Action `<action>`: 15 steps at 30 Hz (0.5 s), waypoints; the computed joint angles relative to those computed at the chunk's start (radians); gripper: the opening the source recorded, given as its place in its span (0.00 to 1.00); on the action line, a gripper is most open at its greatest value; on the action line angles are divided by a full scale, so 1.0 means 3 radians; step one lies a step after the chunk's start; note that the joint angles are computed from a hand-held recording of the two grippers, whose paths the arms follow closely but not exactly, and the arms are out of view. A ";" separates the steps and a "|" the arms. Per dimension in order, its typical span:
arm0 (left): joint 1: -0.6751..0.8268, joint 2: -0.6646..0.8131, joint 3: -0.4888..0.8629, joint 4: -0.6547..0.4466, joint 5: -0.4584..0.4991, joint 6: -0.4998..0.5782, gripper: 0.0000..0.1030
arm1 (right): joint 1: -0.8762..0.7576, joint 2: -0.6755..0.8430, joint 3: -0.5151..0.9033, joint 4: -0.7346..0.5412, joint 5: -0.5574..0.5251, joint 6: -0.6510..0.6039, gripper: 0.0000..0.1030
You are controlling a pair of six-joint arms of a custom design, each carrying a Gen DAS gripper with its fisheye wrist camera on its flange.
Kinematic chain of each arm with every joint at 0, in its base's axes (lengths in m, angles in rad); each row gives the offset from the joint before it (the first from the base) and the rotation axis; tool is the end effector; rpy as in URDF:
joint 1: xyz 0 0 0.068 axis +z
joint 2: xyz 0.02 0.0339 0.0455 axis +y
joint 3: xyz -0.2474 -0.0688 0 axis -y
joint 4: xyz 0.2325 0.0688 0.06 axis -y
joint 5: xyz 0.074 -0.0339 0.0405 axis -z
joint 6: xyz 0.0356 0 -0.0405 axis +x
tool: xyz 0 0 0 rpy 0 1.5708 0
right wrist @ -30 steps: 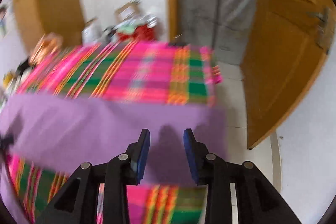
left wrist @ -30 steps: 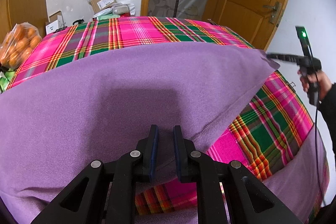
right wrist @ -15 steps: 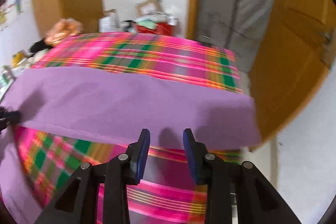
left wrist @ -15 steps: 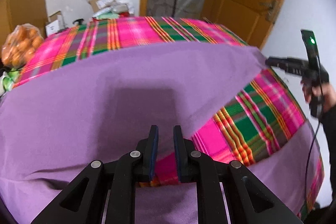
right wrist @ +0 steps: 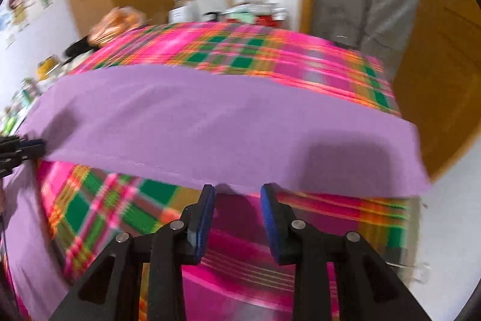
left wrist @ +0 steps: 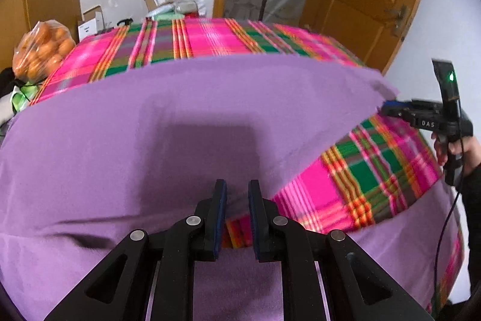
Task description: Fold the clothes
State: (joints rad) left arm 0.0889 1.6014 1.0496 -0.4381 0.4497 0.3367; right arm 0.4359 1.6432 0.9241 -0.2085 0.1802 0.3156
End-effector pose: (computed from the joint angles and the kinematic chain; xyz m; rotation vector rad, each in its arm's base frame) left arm 0.3153 0.0126 0.2013 0.4704 2.4177 -0.3942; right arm 0.2907 0.1284 0.1650 -0.0745 2.4784 0.0947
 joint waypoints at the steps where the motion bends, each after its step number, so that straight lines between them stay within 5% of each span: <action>1: 0.0020 0.0014 0.0021 0.0026 0.0008 -0.0035 0.14 | -0.0124 -0.0077 -0.0066 0.0085 -0.0053 0.0026 0.31; 7: 0.0002 0.0211 0.0060 0.0138 -0.0032 -0.0139 0.14 | -0.0575 -0.0018 -0.0087 0.0252 -0.0238 0.0133 0.32; 15: -0.0026 0.0149 -0.0087 0.0314 -0.0013 -0.0110 0.14 | -0.0853 -0.0140 -0.0078 0.0020 -0.0006 0.0156 0.30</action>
State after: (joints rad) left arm 0.0810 1.6461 1.0235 -0.3440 0.4458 0.3039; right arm 0.1798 1.6013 0.9007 -0.2025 0.1785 0.3623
